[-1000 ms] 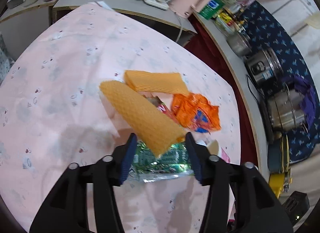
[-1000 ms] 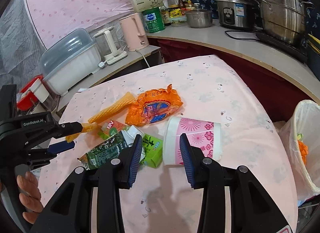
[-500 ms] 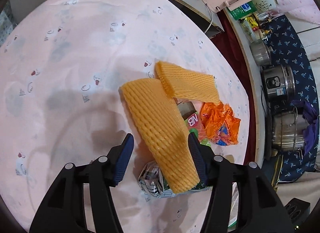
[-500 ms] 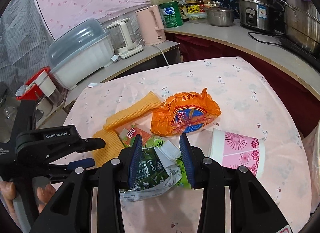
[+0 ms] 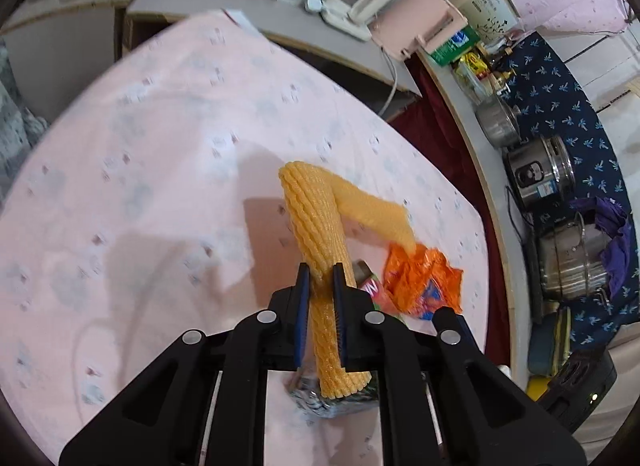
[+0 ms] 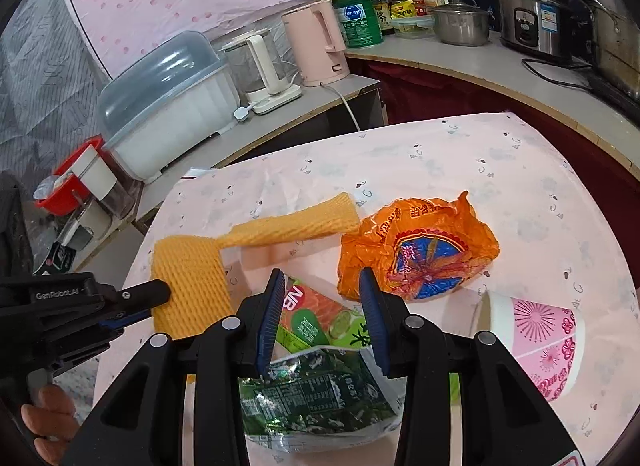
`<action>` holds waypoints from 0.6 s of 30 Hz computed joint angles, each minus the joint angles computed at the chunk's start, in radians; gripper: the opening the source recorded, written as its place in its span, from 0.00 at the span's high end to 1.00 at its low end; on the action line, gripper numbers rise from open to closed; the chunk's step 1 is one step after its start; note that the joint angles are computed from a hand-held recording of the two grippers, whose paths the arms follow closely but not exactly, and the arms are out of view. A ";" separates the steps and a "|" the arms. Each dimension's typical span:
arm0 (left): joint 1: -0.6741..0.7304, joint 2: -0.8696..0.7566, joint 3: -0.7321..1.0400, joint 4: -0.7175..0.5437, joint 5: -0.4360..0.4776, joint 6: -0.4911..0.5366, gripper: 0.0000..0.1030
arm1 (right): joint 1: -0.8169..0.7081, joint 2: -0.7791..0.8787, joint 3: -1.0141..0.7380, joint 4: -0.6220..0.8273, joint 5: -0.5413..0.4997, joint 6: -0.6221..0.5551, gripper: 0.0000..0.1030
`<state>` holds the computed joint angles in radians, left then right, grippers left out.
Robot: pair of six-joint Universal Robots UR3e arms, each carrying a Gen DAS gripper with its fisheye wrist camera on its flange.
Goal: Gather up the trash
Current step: 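Grasp the flat orange foam sheet with the right tool while the left tool holds the sleeve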
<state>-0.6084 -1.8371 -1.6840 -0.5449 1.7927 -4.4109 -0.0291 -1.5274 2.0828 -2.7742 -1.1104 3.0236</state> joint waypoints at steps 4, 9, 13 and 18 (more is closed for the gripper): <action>0.004 0.019 0.040 -0.123 0.089 0.029 0.89 | 0.062 0.087 -0.084 -0.017 -0.027 0.052 0.63; 0.034 0.014 0.066 -0.181 0.143 0.081 0.89 | 0.125 0.206 -0.209 -0.004 -0.040 0.120 0.63; 0.057 0.006 0.067 -0.181 0.162 0.126 0.89 | 0.170 0.316 -0.327 0.037 -0.073 0.172 0.63; 0.087 -0.001 0.037 -0.143 0.154 0.160 0.89 | 0.184 0.424 -0.428 0.105 -0.067 0.213 0.63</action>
